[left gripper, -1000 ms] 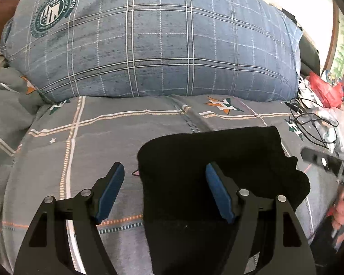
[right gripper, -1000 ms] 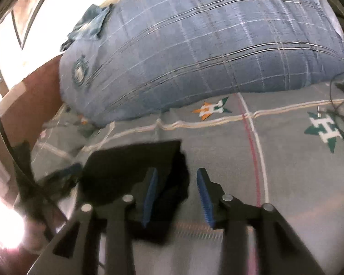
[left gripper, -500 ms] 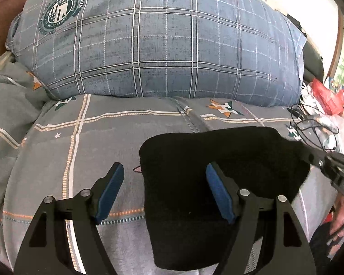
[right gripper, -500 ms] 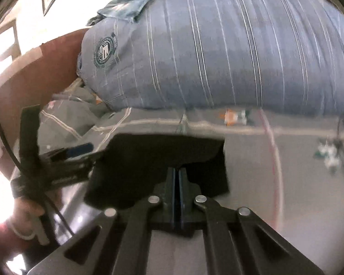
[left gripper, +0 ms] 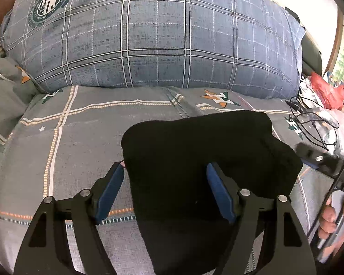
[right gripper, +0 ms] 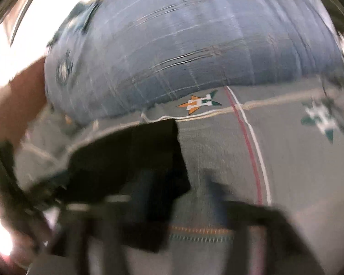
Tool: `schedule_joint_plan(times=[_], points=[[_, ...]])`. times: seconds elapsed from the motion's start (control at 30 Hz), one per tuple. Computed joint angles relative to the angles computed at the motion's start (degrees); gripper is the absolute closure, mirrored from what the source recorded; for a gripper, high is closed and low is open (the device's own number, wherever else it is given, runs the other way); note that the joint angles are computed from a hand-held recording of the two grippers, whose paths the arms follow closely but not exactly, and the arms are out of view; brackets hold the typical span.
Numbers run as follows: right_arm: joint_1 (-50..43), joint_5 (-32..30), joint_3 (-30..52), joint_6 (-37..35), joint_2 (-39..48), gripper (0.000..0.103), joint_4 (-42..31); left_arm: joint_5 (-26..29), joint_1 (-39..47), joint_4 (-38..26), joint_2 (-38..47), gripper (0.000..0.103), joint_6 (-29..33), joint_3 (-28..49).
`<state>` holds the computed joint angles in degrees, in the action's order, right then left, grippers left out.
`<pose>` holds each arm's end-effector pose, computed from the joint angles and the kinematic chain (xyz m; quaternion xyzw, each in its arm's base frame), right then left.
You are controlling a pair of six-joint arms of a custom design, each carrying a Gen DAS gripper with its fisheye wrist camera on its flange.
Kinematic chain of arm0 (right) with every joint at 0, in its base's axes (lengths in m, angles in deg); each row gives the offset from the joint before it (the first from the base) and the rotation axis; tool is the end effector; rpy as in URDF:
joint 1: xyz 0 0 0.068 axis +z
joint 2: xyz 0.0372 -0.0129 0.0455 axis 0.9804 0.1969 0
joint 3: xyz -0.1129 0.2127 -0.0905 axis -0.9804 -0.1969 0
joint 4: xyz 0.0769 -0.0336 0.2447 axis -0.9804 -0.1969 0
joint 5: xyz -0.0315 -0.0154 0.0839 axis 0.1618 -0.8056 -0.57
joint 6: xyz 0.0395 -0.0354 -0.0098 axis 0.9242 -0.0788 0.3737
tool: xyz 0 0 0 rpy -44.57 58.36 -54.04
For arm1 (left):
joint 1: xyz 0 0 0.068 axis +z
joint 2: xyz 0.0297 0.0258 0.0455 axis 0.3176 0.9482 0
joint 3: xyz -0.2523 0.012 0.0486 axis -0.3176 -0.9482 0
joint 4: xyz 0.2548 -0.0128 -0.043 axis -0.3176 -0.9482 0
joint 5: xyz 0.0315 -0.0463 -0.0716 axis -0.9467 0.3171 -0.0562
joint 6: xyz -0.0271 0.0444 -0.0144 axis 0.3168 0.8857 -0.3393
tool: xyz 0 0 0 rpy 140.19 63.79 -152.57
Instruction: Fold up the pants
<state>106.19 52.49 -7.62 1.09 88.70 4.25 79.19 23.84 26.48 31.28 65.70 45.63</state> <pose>0.2182 0.1211 0.2021 -0.0233 0.8911 0.2853 0.3520 0.1618 0.0094 0.2220 -0.0406 0.9237 -0.0668 0.3750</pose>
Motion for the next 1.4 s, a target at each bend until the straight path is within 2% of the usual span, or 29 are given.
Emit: schedule_joint_plan(times=[0.1, 0.2, 0.27, 0.3, 0.33, 0.4, 0.47, 0.53, 0.63, 0.7, 0.77, 0.83, 0.9, 1.0, 1.07, 1.13, 1.17, 1.27, 1.4], points=[[-3.26, -6.43, -2.09, 2.73, -0.64, 0.021, 2.15, 1.05, 0.91, 0.13, 0.14, 0.025, -0.17, -0.14], [-3.79, -10.83, -0.60, 4.42, 4.25, 0.024, 5.06, 0.79, 0.89, -0.08, -0.39, 0.025, -0.19, -0.21], [-1.13, -9.16, 2.54, 2.42, 7.94, 0.076, 3.74, 0.78, 1.53, -0.82, -0.86, 0.025, 0.82, 0.11], [0.56, -7.29, 3.88, 1.79, 7.93, 0.094, 2.12, 0.62, 2.05, -1.56, -1.25, 0.025, 1.43, 0.44], [1.54, -5.93, 3.67, 2.01, 6.46, 0.094, 1.65, 0.62, 2.77, -2.09, -1.48, 0.025, 2.13, 0.74], [3.24, -7.86, 2.49, 4.44, 0.88, 0.094, 1.78, 0.80, 5.06, -3.54, -2.63, 0.025, 3.93, 1.54], [4.54, -9.83, 0.28, 7.41, -3.75, 0.095, 3.55, 2.57, 8.50, -4.44, -2.88, 0.025, 5.73, 2.42], [6.55, -8.19, -0.70, 8.49, -5.46, 0.095, 2.81, 4.98, 11.86, -5.29, -2.61, 0.025, 6.77, 3.35], [8.48, -1.64, -1.02, 9.39, -2.14, 0.095, -1.09, 6.43, 13.48, -6.12, -2.61, 0.025, 7.39, 3.59], [7.82, -1.40, -4.32, 10.86, -1.06, 0.094, 2.14, 5.25, 12.25, -6.77, -3.27, 0.025, 7.42, 3.11], [6.82, -2.75, -7.28, 12.21, -4.02, 0.084, 4.59, 4.30, 10.80, -7.15, -3.75, 0.025, 7.22, 2.58], [6.25, -2.90, -7.12, 11.87, -5.78, 0.071, 3.02, 3.75, 9.66, -7.42, -4.04, 0.025, 6.53, 2.48], [6.06, -2.03, -6.15, 9.05, -9.04, 0.069, -0.15, 3.55, 8.89, -7.55, -4.13, 0.025, 5.91, 2.74], [7.77, 2.40, -3.03, 5.29, -10.42, 0.059, -4.90, 2.15, 6.31, -7.39, -4.12, 0.025, 4.21, 3.26], [10.70, 7.97, 0.95, 2.55, -7.32, 0.058, -7.05, 0.28, 3.98, -6.74, -3.93, 0.025, 3.03, 3.30], [12.34, 10.28, 2.67, 1.34, -4.94, 0.058, -7.00, -1.49, 1.82, -6.19, -3.45, 0.025, 2.07, 3.32], [13.05, 10.57, 3.70, 0.37, -3.44, 0.059, -6.66, -1.93, 1.20, -5.85, -3.04, 0.025, 1.76, 3.35], [14.15, 10.07, 6.62, -2.32, 1.80, 0.071, -5.09, -3.52, -0.65, -4.14, -1.51, 0.025, 0.67, 3.00], [13.59, 11.13, 8.85, -3.50, 8.64, 0.072, -2.72, -3.48, -0.96, -1.48, 1.88, 0.024, 0.38, 2.75]])
